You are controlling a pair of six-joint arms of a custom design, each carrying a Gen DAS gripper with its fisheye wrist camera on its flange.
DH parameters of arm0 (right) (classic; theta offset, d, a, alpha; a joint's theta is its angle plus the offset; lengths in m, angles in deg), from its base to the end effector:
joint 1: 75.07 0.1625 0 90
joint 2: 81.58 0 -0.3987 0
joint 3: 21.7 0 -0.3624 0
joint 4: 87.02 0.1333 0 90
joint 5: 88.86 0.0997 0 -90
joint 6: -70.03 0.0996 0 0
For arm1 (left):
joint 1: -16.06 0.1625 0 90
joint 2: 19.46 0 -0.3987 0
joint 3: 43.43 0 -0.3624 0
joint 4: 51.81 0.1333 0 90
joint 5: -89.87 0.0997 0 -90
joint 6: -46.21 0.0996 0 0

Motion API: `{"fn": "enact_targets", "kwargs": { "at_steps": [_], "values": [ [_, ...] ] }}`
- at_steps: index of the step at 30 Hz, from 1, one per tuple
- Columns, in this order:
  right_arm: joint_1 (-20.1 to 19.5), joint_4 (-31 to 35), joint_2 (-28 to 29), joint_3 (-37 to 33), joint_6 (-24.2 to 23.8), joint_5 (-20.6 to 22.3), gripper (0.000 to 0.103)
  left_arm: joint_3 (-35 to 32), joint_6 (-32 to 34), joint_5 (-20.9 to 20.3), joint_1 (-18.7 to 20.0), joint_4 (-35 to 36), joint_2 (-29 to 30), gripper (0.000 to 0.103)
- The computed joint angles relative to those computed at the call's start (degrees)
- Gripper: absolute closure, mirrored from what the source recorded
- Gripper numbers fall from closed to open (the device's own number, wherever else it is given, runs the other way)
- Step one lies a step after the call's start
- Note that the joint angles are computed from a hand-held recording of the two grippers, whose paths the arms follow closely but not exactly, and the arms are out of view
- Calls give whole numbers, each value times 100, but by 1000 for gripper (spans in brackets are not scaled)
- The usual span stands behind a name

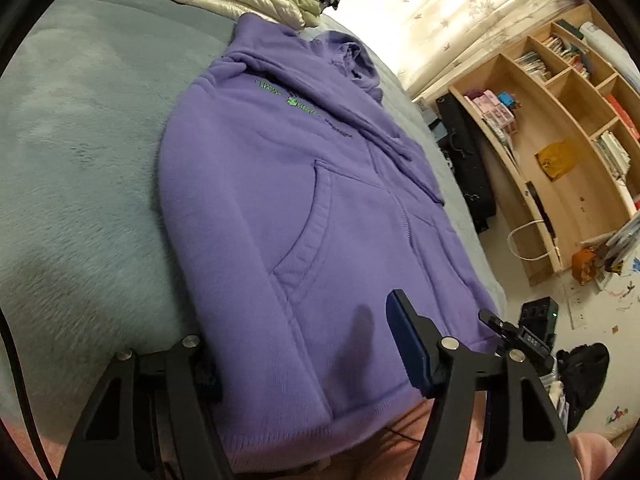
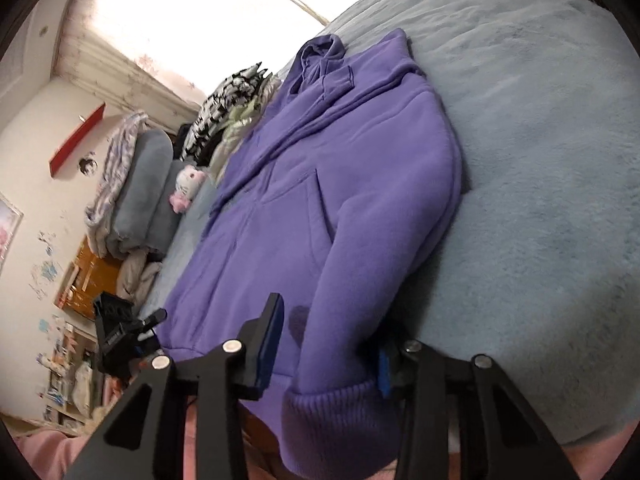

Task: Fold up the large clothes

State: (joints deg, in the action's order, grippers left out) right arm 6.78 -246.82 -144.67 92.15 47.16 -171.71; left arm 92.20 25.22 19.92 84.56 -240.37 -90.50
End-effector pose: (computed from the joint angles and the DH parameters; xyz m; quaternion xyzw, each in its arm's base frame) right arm 0.0682 -0.5514 0.1765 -0.1363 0.9749 -0.1755 0.0151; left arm 0.0019 -0.4522 0.1903 -0.0467 0.9420 -0.3284 0.0509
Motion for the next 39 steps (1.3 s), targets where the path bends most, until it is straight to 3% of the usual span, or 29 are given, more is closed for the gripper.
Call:
{"fn": "enact_targets", "kwargs": {
  "at_steps": [3, 4, 5, 7, 8, 13, 17, 21, 26, 31, 39],
  "values": [
    [93, -114, 124, -38, 15, -184, 65, -105, -176, 353, -135, 18, 161, 40],
    [136, -161, 162, -52, 37, -272, 69, -141, -228, 472, -182, 88, 189, 49],
    [179, -205, 195, -69, 55, -359, 76, -214, -340, 703, -268, 272, 224, 76],
    [252, -266, 235, -97, 96, -514, 83, -337, -669, 958, -368, 578, 234, 89],
    [273, -313, 227, -82, 110, -537, 85, -315, -772, 1001, -411, 510, 217, 90],
    [510, -701, 11, 139, -62, -627, 89, -56, -856, 1461, -1008, 227, -77, 93],
    [664, -693, -262, 187, -85, -453, 89, 44, -798, 1416, -1350, 232, -368, 93],
    [811, -612, -630, 326, -189, -241, 90, 105, -857, 1460, -1713, 609, -609, 93],
    [890, -303, -1149, 515, -198, -163, 89, 371, -1320, 1484, -2097, 1313, -1382, 93],
    [795, 9, -1446, 504, -24, -12, 89, 448, -1551, 1279, -1898, 1343, -1730, 93],
    [730, 394, -721, -453, 761, 242, 87, -477, -1124, 700, -995, 982, -953, 89]
  ]
}}
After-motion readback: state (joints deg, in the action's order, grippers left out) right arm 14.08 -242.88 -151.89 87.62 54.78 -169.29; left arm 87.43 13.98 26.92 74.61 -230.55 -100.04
